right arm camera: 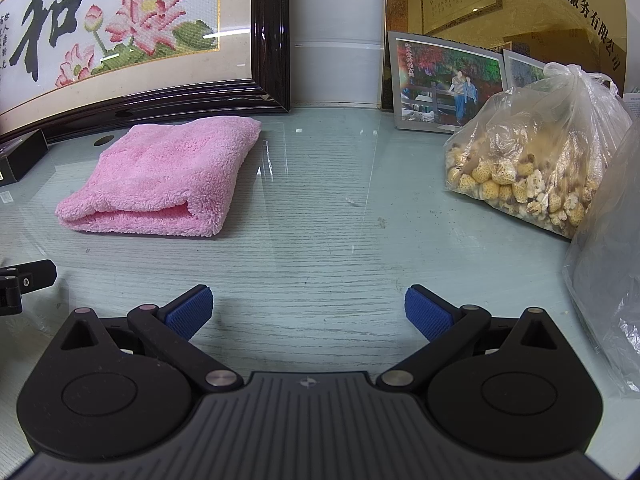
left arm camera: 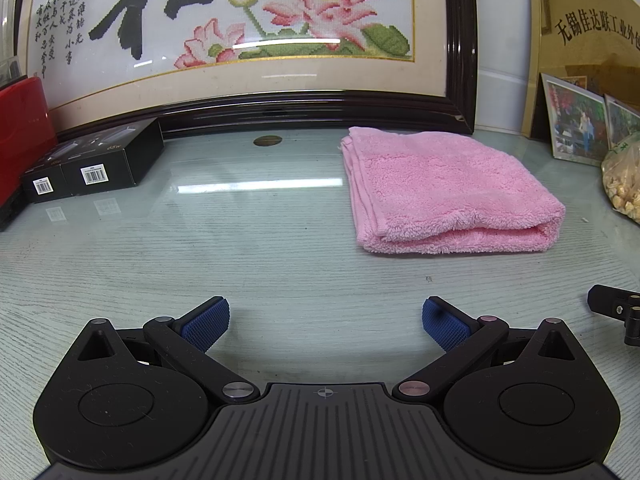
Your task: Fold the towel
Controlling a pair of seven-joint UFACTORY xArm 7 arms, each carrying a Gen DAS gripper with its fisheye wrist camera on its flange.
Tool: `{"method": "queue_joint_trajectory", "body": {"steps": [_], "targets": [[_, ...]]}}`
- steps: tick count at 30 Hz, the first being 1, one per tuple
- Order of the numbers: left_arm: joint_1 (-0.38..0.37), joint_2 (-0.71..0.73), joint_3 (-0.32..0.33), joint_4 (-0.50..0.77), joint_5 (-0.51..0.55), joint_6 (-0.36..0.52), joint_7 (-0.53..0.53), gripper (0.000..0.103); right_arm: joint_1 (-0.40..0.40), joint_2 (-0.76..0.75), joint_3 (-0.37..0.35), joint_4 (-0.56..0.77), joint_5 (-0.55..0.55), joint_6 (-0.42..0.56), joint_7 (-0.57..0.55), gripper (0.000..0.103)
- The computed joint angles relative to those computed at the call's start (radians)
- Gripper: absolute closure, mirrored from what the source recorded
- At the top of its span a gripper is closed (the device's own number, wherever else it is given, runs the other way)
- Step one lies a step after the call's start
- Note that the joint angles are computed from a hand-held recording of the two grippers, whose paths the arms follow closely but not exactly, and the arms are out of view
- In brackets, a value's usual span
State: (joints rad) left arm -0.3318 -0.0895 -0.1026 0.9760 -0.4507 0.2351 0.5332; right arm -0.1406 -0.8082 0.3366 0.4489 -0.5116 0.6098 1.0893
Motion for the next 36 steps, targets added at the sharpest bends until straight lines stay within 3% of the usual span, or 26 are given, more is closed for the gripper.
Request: {"method": "queue_joint_trajectory", "body": {"steps": [36], "targets": [[-0.009, -0.003, 0.001, -0.011, -0.015, -0.008, 0.016, 0.000, 0.002, 0.001, -0.002, 0.000, -0.003, 0.000, 0.002, 0.000]]}}
